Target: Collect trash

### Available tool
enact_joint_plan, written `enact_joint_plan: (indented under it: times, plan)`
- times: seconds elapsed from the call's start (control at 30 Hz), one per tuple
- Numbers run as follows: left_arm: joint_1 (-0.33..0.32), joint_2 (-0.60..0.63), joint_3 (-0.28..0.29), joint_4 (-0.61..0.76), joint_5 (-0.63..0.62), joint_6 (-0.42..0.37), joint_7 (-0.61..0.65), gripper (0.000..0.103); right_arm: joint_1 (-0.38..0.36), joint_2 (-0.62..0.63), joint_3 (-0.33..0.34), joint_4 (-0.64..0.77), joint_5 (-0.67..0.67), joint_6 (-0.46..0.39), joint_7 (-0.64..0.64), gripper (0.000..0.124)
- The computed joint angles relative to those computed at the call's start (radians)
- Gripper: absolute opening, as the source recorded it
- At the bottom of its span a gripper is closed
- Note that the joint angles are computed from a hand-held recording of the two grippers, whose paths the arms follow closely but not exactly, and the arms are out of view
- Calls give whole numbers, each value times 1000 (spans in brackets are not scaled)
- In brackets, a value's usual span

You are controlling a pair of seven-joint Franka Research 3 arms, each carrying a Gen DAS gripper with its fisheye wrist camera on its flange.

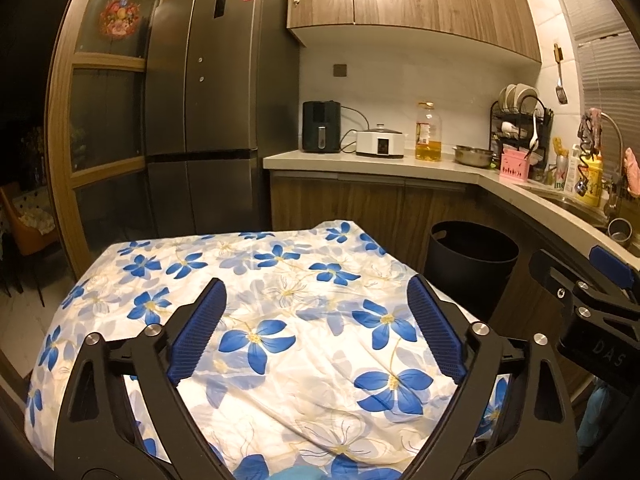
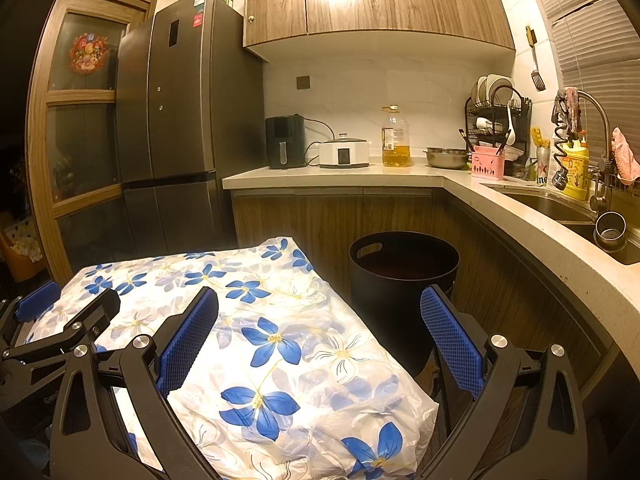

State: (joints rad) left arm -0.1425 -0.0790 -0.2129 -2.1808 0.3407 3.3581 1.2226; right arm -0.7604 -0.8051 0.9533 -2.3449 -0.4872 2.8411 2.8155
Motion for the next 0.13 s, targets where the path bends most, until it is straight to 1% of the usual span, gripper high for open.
enact_joint_plan:
  times: [0.07,0.1,0.13]
  plan:
    - [3,-3,-3,-4,-4,7,-1,92,-1,0,0,-1,-2,2,1,97]
    - [-3,-2,4,-4,0,10,-6,92,-1,0,0,-1,-2,2,1,97]
    - [6,-2,-6,-4,-8,11,0,92,-1,0,0,-1,-2,2,2,97]
